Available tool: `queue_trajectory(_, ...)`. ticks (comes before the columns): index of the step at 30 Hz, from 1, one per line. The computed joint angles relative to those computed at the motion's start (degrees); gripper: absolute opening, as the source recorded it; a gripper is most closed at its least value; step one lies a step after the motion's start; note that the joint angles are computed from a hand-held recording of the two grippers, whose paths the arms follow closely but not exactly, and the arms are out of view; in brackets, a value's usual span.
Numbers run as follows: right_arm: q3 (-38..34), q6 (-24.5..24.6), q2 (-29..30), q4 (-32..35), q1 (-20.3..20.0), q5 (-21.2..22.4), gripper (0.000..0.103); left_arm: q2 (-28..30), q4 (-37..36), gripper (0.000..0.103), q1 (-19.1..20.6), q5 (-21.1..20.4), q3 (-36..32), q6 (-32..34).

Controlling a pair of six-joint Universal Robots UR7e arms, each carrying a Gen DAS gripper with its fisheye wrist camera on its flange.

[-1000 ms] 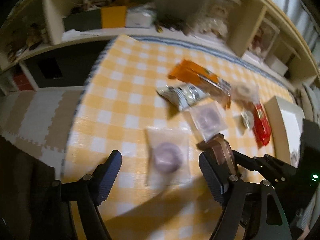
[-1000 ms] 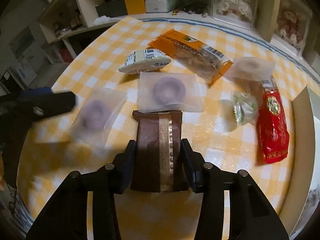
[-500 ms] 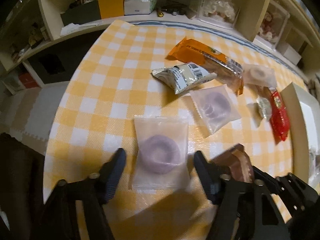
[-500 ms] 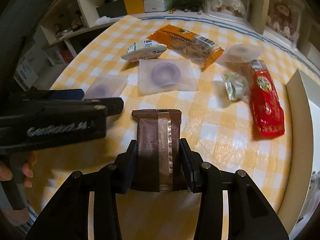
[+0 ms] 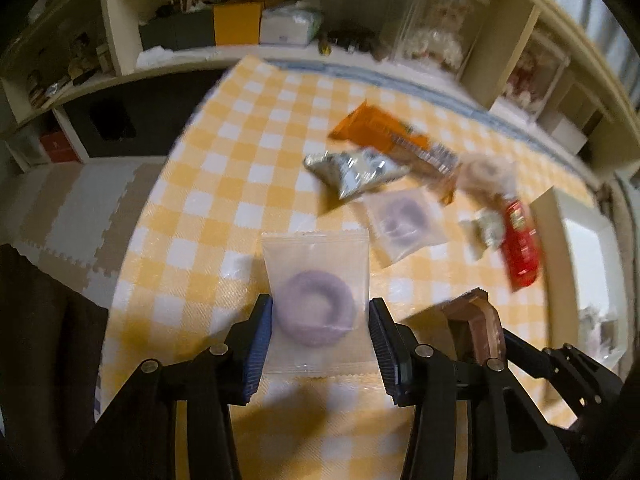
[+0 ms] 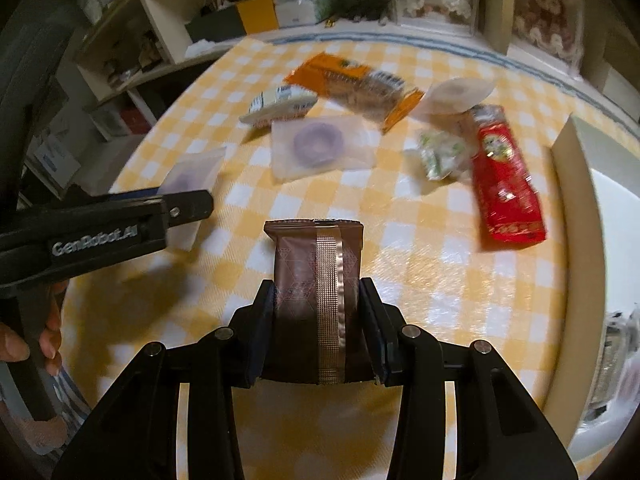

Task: Organize snacks
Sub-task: 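Carry the purple packet with the left gripper while the right carries the chocolate bar over the tray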

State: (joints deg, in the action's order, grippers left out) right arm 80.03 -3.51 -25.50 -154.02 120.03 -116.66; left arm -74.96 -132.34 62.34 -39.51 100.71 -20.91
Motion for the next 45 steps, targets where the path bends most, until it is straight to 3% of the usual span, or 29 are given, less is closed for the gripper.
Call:
queue_trajectory(15,3.45,-4.4,-9.09,-5.6,1.87,-1.25,0.042,-9.66,-8.29,0.047,-9.89,0.42,8.2,3.11)
queue_trajectory(27,12.03,-9.33,-19.51,-12.34,0.62,-6.25,0.042,-10.92,-15.96,0.047,-14.02,-3.98,11.99,7.52)
queue_trajectory(36,16.7,-10.04,-25.07,-18.0,-2.95,-11.33,0.042,-3.23,-20.33,0.047,-13.83,-10.84,9.29,9.47)
queue_trajectory(45,18.64,-10.08,-28.29,-19.48,-9.19,-10.12,0.042,12.6,-25.87,0.047,-11.46,-19.32,-0.5,10.58)
